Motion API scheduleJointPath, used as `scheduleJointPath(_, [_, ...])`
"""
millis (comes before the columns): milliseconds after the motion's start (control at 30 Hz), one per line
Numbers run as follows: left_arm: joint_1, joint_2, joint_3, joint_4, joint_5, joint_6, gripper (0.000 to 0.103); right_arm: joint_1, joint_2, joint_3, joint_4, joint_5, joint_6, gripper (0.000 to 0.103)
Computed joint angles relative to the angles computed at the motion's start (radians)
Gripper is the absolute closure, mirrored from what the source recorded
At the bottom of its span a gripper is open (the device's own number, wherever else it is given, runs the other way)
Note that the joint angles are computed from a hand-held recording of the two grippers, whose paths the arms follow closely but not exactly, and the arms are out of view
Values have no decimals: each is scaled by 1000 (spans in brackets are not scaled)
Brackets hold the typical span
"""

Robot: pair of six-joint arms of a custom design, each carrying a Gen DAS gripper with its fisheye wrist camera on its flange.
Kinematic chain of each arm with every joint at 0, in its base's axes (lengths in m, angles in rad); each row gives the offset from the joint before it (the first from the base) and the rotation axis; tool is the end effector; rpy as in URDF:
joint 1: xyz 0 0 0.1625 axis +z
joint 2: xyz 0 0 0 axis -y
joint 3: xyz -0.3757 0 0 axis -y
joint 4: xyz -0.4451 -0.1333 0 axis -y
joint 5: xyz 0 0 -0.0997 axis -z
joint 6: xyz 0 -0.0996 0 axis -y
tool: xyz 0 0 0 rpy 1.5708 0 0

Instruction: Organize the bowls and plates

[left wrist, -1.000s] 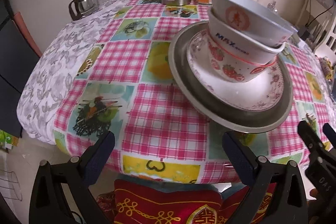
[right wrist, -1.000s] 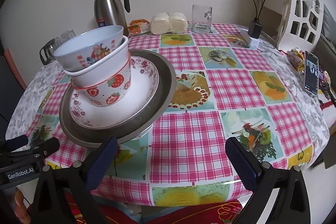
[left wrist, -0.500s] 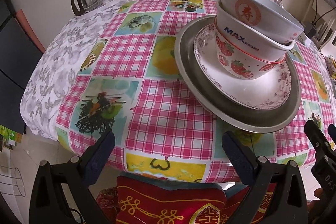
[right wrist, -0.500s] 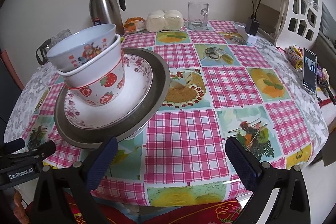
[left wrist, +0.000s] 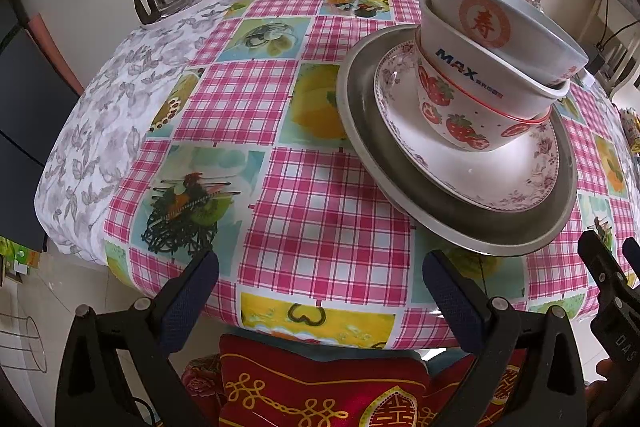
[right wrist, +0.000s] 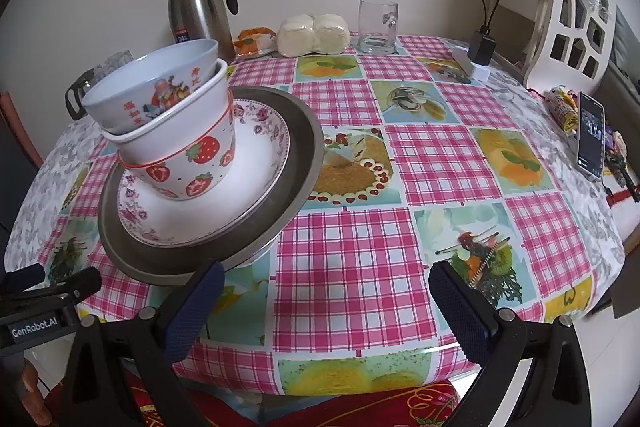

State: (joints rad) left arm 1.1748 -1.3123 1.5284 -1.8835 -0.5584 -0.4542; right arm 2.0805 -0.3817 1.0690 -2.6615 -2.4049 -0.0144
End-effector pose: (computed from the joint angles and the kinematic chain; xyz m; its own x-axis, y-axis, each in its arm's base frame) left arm -0.0441 -0.6700 0.3874 -0.6361 -0.2871 -0.7162 0.1167 0.8818 -0.4570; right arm 0.4475 -0.6786 -0.0024 -0.7218 -0.0856 0.6868 -0.4592 0.8017 -0.3827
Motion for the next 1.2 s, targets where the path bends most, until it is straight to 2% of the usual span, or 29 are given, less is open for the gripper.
scheduleJointPath(1000, [13, 4, -18, 33, -30, -41, 1, -2, 5, -9, 26, 0, 4, 0])
scheduleJointPath(1200, [6, -6, -1, -4, -22, -18, 1, -3, 3, -6, 30, -1, 9, 0])
